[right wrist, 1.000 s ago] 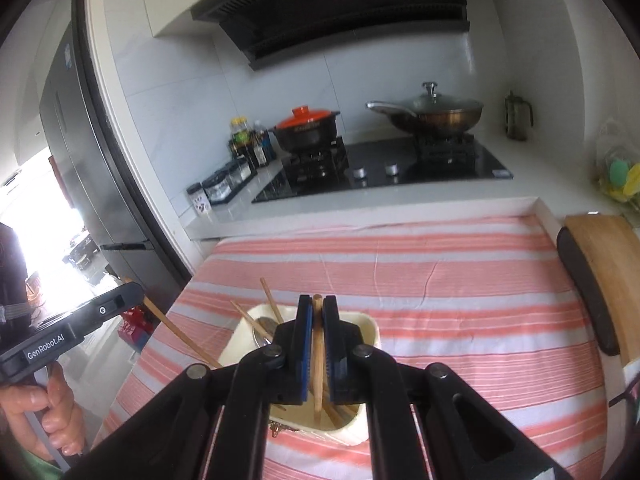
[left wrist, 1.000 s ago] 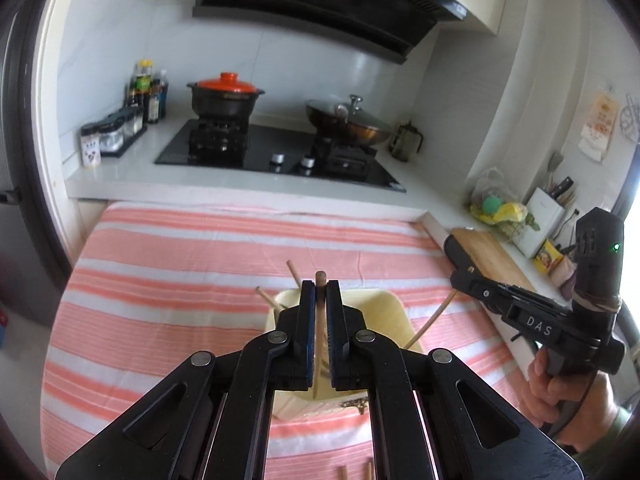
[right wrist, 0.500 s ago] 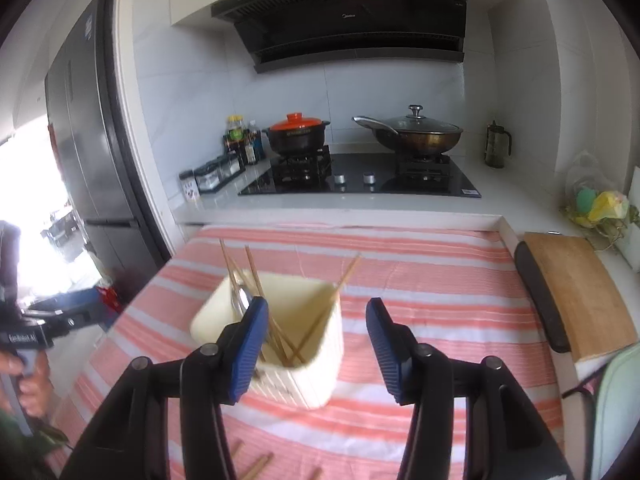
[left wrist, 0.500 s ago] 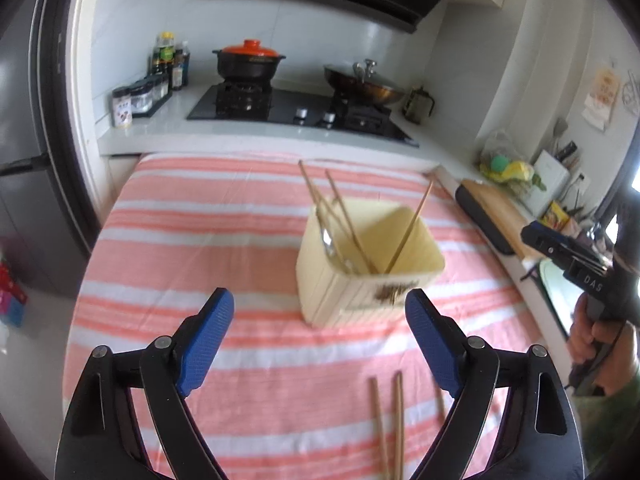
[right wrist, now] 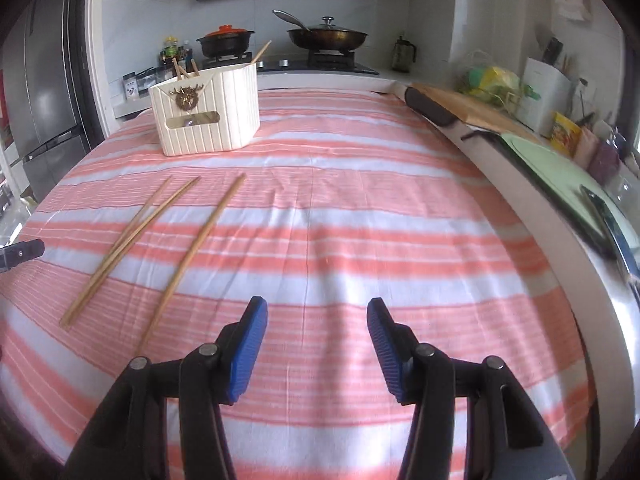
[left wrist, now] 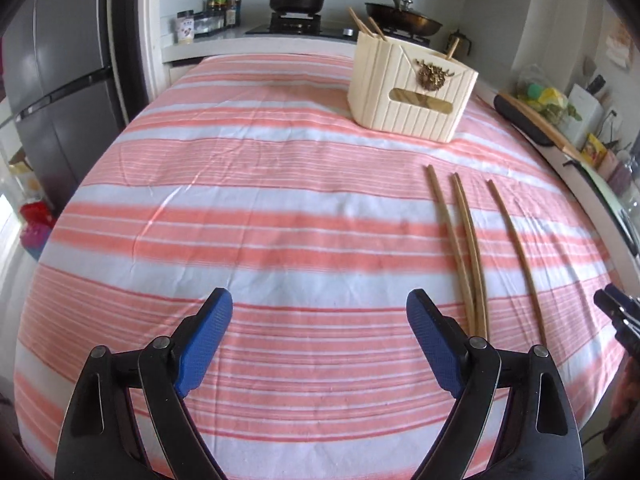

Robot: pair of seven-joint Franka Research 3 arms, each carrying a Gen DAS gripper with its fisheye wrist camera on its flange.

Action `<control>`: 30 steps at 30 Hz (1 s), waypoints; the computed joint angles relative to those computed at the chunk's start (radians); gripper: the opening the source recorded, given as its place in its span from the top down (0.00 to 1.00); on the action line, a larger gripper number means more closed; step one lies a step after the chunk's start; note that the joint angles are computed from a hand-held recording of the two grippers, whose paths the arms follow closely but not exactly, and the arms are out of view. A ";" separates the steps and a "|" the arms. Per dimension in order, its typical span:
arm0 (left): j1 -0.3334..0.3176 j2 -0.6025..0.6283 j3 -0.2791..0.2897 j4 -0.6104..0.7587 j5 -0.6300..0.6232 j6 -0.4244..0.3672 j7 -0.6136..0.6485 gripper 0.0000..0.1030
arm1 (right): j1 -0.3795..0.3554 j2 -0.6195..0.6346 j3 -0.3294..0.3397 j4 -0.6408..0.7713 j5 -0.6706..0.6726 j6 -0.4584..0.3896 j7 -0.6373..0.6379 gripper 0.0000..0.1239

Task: Organize utensils
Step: 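Move both open grippers back over the remaining chopsticks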

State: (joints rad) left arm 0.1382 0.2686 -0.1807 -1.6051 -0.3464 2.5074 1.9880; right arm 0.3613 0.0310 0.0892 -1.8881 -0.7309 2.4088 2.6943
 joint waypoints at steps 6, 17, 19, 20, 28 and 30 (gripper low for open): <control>0.000 -0.010 -0.006 -0.017 -0.025 -0.024 0.018 0.13 | -0.002 -0.044 0.024 -0.070 -0.112 0.014 0.086 0.57; -0.034 -0.071 -0.001 -0.077 -0.062 -0.064 0.096 0.12 | 0.017 0.007 0.017 -0.025 -0.100 0.109 0.059 0.57; -0.046 -0.076 0.004 -0.091 -0.041 -0.055 0.094 0.12 | 0.020 0.005 0.012 -0.028 -0.092 0.123 0.059 0.57; -0.052 -0.078 0.004 -0.095 -0.034 -0.055 0.092 0.12 | 0.022 0.002 0.011 -0.030 -0.092 0.126 0.060 0.57; -0.094 -0.091 -0.004 -0.126 0.005 -0.079 0.130 0.11 | 0.017 -0.018 0.011 -0.056 -0.078 0.125 0.075 0.57; -0.083 -0.098 -0.005 -0.126 -0.056 -0.077 0.133 0.11 | 0.013 -0.026 0.014 -0.061 -0.083 0.126 0.081 0.57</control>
